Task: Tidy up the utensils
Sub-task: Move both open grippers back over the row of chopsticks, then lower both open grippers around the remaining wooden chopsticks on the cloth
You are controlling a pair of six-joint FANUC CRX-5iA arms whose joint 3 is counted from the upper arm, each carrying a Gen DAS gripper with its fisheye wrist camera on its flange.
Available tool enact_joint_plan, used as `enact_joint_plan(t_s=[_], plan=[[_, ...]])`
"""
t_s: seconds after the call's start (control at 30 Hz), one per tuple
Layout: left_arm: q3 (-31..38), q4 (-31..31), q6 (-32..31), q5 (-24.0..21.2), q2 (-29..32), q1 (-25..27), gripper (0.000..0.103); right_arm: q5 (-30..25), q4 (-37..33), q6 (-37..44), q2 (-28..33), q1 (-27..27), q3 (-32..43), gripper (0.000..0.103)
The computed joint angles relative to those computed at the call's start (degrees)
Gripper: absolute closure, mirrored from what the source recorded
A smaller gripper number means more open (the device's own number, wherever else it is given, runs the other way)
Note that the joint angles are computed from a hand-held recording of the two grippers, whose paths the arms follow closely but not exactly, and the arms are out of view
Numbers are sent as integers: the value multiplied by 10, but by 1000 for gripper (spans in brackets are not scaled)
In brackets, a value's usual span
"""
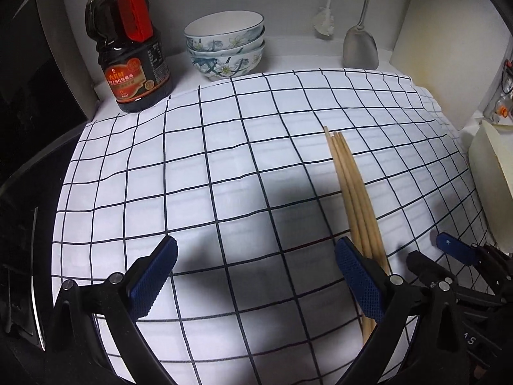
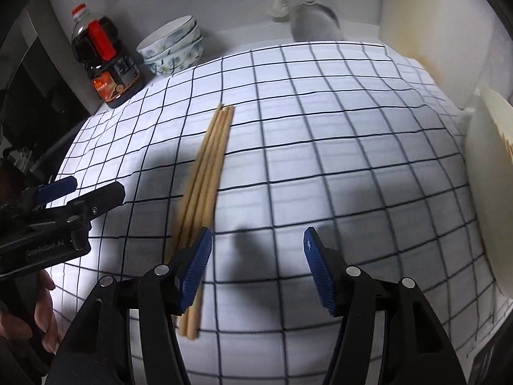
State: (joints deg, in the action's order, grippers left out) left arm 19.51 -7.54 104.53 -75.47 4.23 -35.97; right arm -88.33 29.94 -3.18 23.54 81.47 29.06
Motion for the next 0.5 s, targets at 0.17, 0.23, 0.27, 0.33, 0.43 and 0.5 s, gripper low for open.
enact_joint_plan(t_s=[0.17,0.23,0.27,0.33,0.43,0.5], plan=[[-14,22,-9,8,1,15,6,-19,1,19,32,-7,34,46],[-18,23,-11,12,1,18,6,-30,3,27,42,-8,45,46],[-22,28,-15,15,0,20,6,-34,8,29,46,-8,48,46],[-26,38,-21,17,-1,24,6,-43,12,36,51,-7,53,46],[-29,44,-23,21,0,27,6,-56,15,53,58,-6,63,46],[-28,42,-22,21,1,25,6,-61,17,68,64,-6,72,46]])
